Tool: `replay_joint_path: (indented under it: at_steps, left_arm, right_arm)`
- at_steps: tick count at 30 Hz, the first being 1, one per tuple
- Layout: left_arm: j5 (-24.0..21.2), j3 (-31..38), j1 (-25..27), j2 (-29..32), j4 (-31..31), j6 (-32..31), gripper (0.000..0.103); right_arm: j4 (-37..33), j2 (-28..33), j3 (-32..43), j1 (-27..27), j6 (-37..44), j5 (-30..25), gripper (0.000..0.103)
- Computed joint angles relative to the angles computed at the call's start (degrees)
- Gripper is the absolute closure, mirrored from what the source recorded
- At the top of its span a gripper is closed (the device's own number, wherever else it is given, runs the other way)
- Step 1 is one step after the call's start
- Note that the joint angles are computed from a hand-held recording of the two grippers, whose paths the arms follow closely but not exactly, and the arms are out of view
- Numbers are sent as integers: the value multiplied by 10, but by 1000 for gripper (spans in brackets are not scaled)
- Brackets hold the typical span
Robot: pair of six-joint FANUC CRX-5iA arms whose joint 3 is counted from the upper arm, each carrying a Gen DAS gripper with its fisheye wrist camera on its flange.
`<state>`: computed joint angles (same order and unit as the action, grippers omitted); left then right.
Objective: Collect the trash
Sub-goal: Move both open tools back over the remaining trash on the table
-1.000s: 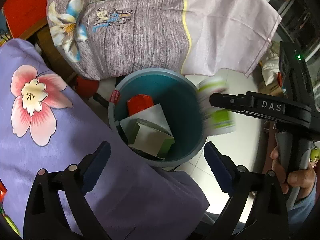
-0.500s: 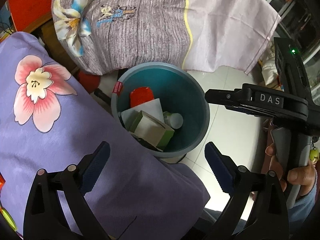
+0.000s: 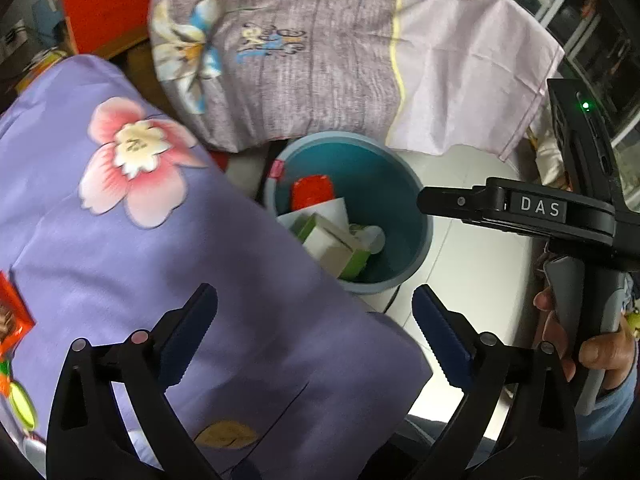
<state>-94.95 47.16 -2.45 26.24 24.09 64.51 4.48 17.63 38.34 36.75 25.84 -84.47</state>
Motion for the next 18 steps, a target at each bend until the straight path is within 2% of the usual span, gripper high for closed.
replay_joint_path:
  at_steps: [9, 13, 18]
  left_arm:
    - [30, -79, 56, -66, -5, -19, 4]
    - [35, -113, 92, -91, -1, -30, 4]
    - [41, -147, 139, -115, 9, -39, 4]
  right_arm:
    - [5, 39, 66, 40, 13, -18, 24]
    - [4, 72, 120, 59, 23, -40, 24]
    - [8, 139, 232, 84, 42, -91, 24]
